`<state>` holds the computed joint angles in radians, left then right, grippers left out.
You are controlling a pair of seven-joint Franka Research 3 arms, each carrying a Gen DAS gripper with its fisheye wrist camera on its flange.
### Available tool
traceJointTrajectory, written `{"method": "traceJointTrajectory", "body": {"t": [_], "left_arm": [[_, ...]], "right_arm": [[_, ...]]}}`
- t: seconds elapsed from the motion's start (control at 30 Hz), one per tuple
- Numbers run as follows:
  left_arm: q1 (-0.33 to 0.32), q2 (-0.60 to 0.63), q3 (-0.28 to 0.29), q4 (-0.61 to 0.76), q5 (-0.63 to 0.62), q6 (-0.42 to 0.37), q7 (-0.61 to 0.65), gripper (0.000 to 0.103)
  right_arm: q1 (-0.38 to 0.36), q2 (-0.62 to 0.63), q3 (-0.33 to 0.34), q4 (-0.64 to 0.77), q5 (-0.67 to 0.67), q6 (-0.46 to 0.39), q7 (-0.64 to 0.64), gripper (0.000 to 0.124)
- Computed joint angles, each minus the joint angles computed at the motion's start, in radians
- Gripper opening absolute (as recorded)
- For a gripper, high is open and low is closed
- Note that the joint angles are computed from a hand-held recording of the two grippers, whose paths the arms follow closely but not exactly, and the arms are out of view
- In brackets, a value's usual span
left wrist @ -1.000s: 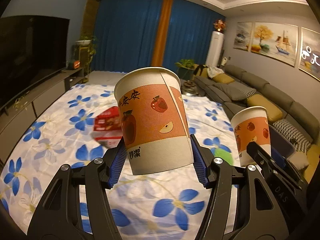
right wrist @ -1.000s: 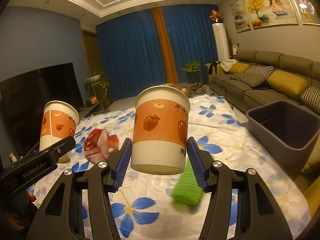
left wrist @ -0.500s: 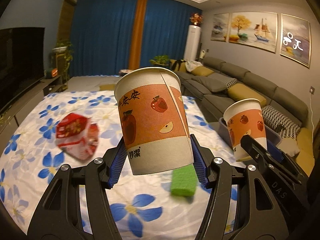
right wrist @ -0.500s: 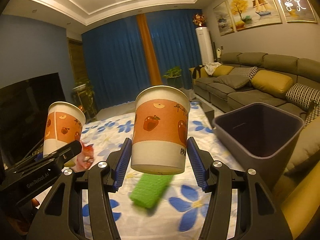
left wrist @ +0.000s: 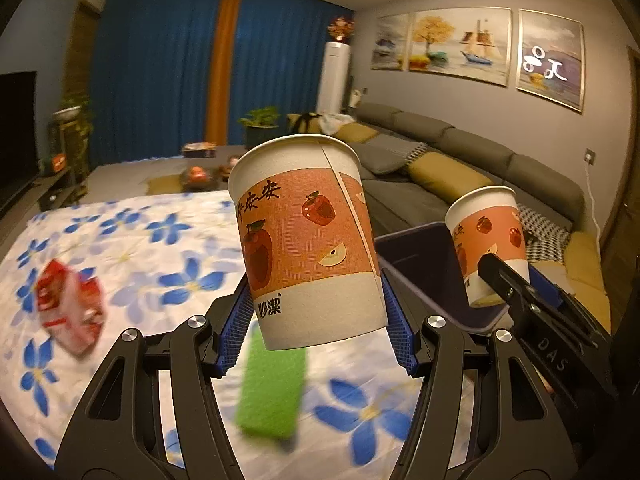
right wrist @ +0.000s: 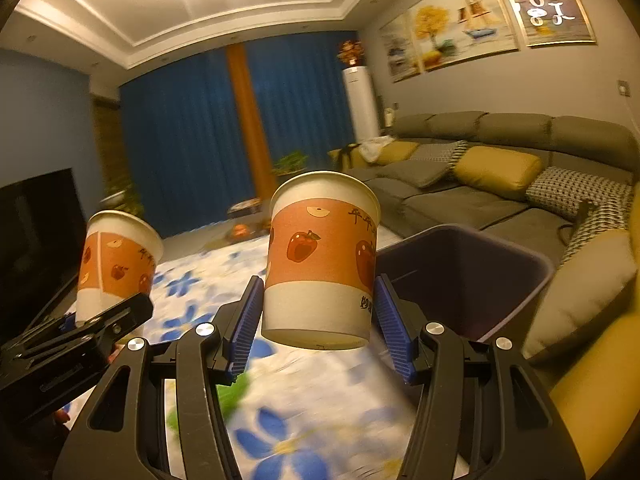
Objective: Collect trash
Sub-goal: 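Carry both paper cups over the grey bin and open both tools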
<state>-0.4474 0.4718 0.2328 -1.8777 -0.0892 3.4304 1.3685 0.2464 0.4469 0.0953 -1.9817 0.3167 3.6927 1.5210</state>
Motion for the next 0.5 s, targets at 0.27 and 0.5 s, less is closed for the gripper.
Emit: {"method": "traceJointTrajectory", "body": {"t": [0.27, 0.5], "left_arm": [[0.263, 0.177, -0.335, 0.3, 0.251, -0.115, -0.058, 0.059], [0.346, 0.382, -0.521, 0.603, 0.357, -0.266, -0.017, 0.059]], "right_arm": [[0.006, 0.06, -0.073, 0.09, 0.134, -0.031, -0.058, 0.056], [-0.006, 0.112, -0.094, 0.169, 0.192, -0.077, -0.098, 0.056]]}}
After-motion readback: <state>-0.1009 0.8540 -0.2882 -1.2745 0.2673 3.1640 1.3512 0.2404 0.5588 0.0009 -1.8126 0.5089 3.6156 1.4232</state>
